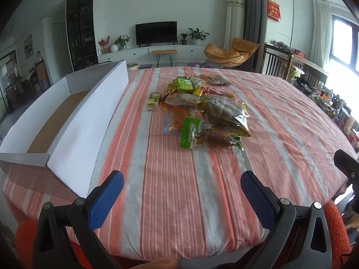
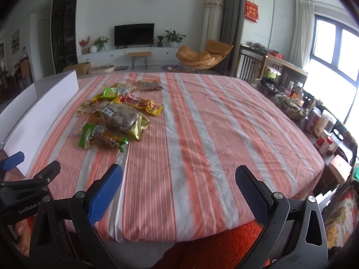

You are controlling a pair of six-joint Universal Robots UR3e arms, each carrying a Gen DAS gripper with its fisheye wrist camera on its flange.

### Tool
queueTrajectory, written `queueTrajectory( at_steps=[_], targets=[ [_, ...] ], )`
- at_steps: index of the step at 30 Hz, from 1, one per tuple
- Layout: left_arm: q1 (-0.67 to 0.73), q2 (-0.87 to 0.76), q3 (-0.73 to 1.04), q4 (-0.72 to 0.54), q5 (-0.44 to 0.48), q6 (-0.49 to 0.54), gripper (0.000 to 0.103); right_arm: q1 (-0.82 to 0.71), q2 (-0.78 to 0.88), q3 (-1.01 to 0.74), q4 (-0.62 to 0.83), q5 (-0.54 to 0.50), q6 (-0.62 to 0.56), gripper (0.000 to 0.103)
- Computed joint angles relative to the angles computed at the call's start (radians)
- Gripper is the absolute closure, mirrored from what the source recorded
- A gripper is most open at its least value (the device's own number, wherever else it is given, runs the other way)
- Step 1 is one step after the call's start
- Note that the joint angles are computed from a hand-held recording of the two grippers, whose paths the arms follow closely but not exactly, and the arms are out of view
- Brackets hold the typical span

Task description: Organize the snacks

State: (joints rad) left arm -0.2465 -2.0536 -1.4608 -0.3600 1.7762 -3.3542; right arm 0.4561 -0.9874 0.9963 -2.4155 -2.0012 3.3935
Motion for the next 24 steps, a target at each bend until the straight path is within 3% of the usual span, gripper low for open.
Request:
queueTrajectory(
  at_steps=[6,11,18,21,24],
  targets=[
    [0.000,0.092,-0.103,0.041,-0.030,-0.001,0.000,0.058,-0.057,0.018,-0.023,-0.072,0.009,0.001],
    [-0.005,0.110,-0.103,0.015,0.003,-0.028,0.000,0.089,-0.050,0.009,-0.067,-0.059,-0.046,0.001],
    [-0.033,0.007,0.063,-0.135,0.037,-0.079,0.000,0.013,-0.050,0.058,-0.143,0.052,-0.073,0.001],
    [-0.065,-0.075,0.179,-0.230,0.064,-0.067,0.000,-0.030,-0.067,0.148,-0.226,0.075,-0.068,0.001],
    [-0.100,-0.127,0.242,-0.277,0.097,-0.045,0.000,-0.089,-0.074,0.194,-0.219,0.137,-0.021,0.001]
  ],
)
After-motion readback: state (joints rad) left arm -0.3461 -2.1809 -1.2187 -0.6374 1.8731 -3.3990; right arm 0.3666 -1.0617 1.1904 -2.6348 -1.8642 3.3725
